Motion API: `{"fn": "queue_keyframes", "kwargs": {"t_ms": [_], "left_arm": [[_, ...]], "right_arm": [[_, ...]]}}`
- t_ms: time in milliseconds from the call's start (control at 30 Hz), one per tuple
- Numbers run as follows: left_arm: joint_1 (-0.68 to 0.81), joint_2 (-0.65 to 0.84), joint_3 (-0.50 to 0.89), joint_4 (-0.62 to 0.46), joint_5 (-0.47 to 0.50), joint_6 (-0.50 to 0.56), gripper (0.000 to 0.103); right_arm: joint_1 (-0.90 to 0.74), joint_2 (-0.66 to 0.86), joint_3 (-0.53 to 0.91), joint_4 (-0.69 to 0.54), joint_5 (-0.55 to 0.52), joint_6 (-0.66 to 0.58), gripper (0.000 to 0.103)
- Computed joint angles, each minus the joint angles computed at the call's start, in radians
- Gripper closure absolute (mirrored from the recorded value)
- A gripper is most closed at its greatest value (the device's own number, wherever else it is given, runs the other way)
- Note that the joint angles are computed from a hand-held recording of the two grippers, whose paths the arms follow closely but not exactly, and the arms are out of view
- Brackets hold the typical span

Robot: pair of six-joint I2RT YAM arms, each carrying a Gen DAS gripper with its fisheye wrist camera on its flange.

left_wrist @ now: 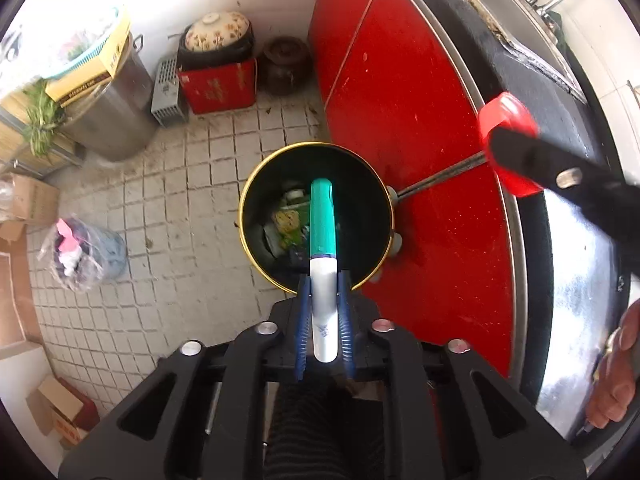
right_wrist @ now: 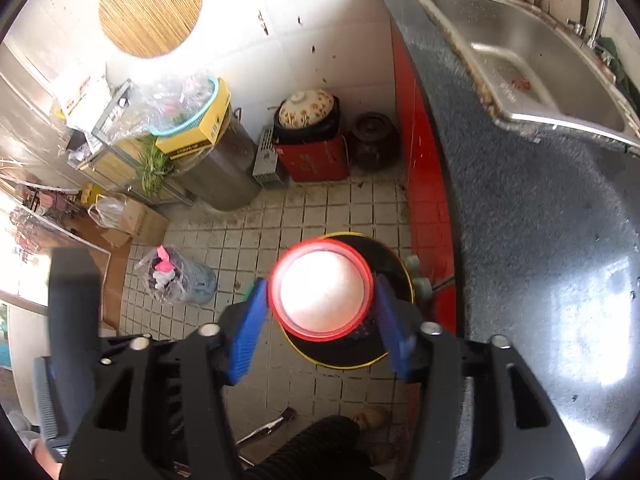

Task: Collect trash
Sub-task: 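Open both tools to drop the marker and cap into the bin, then swing both open tools back toward the countertop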

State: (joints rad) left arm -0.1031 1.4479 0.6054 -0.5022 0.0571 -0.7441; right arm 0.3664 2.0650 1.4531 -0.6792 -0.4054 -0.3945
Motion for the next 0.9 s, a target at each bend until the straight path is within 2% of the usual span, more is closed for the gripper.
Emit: {"fn": "queue_keyframes", "kwargs": {"t_ms": [67, 133, 233, 333, 400, 467, 600, 667, 733, 900], "left_arm": [[0.002, -0.056, -0.020, -0.002, -0.038, -0.034, 0.016], [0.011, -0.139, -0.032, -0.028, -0.070, -0.057, 0.016], [0.012, -0.187, 0.009, -0.103, -0.112, -0.081, 0.010], [-0.056, -0.158, 0.107, -0.177, -0.206, -0.077, 0.007], [-0.098, -0.105, 0.175, -0.193, -0.226, -0.050, 0.007], [-0.158, -0.012, 0.274, -0.189, -0.222, -0.013, 0.007], [-0.293, 0.158, 0.456, -0.169, -0.207, 0.000, 0.007], [-0.378, 0.274, 0.595, -0.181, -0.203, 0.034, 0.007], [-0.456, 0.397, 0.757, -0.223, -0.211, 0.083, 0.007], [-0.615, 0.682, 1.172, -0.341, -0.191, 0.153, 0.007]], "right_arm": [[-0.018, -0.033, -0.004, 0.003, -0.021, -0.004, 0.015], [-0.036, -0.061, 0.002, -0.012, -0.029, -0.019, 0.015], [-0.108, -0.117, 0.001, -0.015, -0.059, -0.035, 0.009], [-0.233, -0.186, -0.045, 0.027, -0.033, -0.052, 0.007], [-0.356, -0.215, -0.086, 0.066, 0.013, -0.085, 0.007], [-0.511, -0.224, -0.119, 0.093, 0.060, -0.113, 0.007], [-0.884, -0.170, -0.110, 0.102, 0.115, -0.192, 0.007], [-1.062, -0.127, -0.078, 0.116, 0.143, -0.253, 0.007], [-1.206, -0.066, -0.028, 0.119, 0.174, -0.297, 0.007], [-1.503, 0.151, 0.229, -0.023, 0.242, -0.372, 0.007]]}}
